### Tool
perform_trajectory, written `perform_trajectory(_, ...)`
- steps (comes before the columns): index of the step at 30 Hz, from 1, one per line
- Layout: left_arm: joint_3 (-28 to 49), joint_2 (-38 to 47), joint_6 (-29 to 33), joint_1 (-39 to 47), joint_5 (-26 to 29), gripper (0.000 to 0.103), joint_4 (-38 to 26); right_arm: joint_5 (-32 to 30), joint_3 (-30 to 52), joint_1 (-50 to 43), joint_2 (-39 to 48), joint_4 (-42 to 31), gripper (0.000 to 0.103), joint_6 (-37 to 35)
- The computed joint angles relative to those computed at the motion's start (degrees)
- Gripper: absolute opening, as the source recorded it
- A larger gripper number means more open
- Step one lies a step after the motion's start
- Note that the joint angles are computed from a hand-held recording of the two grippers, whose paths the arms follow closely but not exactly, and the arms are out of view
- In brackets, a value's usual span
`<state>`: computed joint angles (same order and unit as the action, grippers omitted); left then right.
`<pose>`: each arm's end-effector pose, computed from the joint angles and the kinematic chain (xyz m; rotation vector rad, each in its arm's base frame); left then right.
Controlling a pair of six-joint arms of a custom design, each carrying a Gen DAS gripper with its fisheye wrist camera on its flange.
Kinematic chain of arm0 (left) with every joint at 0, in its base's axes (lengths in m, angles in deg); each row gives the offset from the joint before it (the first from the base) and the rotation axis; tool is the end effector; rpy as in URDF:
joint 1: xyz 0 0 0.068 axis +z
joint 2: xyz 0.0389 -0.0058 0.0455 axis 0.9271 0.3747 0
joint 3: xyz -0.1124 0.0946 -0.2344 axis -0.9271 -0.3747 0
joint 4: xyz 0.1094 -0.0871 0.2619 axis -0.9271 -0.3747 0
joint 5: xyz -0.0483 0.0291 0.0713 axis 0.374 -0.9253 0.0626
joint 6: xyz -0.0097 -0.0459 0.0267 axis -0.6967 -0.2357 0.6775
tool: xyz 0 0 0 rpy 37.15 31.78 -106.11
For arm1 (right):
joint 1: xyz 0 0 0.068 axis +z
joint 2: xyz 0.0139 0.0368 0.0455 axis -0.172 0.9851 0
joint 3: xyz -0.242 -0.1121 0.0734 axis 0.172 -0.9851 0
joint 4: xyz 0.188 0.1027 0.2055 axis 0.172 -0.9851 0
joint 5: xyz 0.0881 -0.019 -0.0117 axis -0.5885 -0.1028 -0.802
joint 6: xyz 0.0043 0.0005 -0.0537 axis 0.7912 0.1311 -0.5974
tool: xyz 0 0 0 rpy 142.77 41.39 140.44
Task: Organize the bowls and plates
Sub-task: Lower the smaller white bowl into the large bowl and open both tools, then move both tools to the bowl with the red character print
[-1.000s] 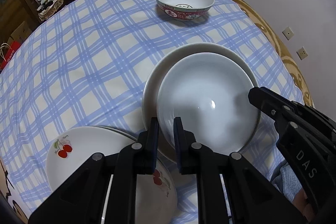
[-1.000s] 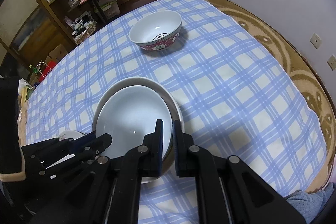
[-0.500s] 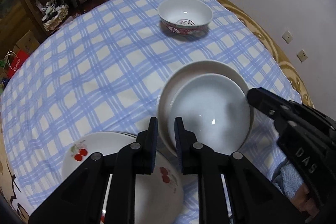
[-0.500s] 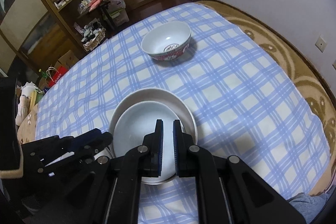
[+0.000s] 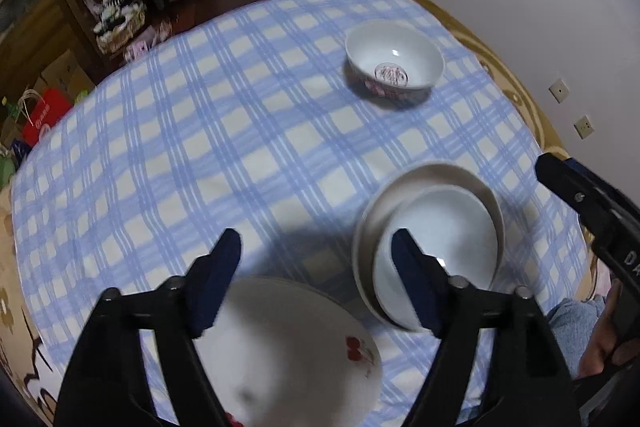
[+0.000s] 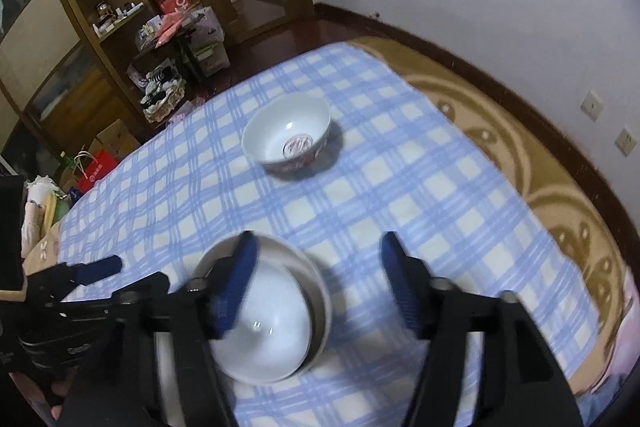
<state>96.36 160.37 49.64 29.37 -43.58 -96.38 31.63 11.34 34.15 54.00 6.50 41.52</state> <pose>0.3075 -0.2486 0.2825 0.9106 2.6149 -0.2758 0.1907 0.1583 0.2793 0.8020 2.3840 -0.0298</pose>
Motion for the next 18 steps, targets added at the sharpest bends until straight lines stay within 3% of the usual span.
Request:
perform_trajectory(2, 1.33, 0.63, 0.94, 0.24, -0.54, 0.084, 0.08, 1.3, 0.94, -0.99, -0.33, -0.61, 0.094, -1.32)
perform_trajectory(6, 5.85, 3.45, 2.29, 0.58, -1.62, 0.087, -0.57, 1.73, 2.61, -4.4, -0.74, -0.96, 0.102, -4.52)
perform_trajectory(12, 17.49, 12.46, 1.19, 1.46, -1.35, 0.087, -3.82, -5.11, 2.28, -15.04, -1.61, 7.55, 0.103, -16.18)
perform_trajectory(18, 27.47, 20.66, 2.9, 1.46, -0.1, 0.087, -4.25, -8.76, 3.75, -21.84, 3.65, 10.61, 0.103, -24.36)
